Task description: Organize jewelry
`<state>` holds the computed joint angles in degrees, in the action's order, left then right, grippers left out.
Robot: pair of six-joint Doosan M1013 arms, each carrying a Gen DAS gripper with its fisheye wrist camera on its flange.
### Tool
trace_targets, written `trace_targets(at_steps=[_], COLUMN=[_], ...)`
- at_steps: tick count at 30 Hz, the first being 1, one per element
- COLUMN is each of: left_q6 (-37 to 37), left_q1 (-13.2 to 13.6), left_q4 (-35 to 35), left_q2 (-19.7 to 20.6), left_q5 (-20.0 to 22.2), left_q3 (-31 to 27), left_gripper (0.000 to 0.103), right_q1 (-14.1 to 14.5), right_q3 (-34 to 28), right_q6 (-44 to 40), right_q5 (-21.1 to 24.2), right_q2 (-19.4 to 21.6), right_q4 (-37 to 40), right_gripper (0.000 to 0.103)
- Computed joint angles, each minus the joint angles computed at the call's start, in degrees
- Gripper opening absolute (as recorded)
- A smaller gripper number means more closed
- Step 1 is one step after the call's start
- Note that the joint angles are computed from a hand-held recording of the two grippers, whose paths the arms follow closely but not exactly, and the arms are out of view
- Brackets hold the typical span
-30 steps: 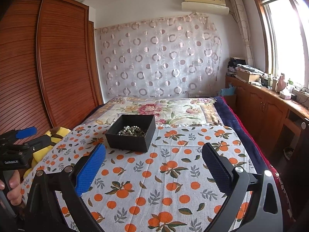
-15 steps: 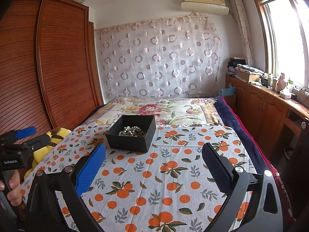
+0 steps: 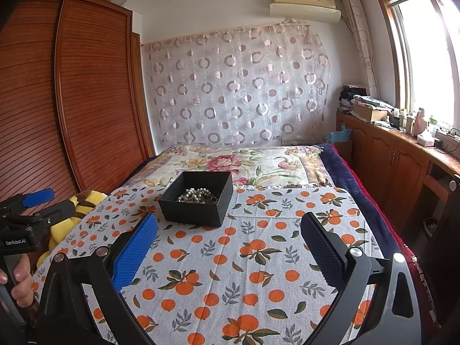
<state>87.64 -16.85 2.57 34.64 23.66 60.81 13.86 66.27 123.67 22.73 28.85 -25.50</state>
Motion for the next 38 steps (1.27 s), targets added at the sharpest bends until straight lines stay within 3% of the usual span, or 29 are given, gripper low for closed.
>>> trace_targets(at_steps=[38], left_q6=[0.4], left_q1=[0.01], left_q4=[-0.55], left_q2=[-0.23], left_q5=[-0.35], left_q3=[0.19], left_gripper=[0.095], right_q1=[0.09], right_q3=[0.01], right_q6=[0.61], right_q5=[-0.21], right_q2=[-0.1], right_q4=[-0.51], right_gripper=[0.1])
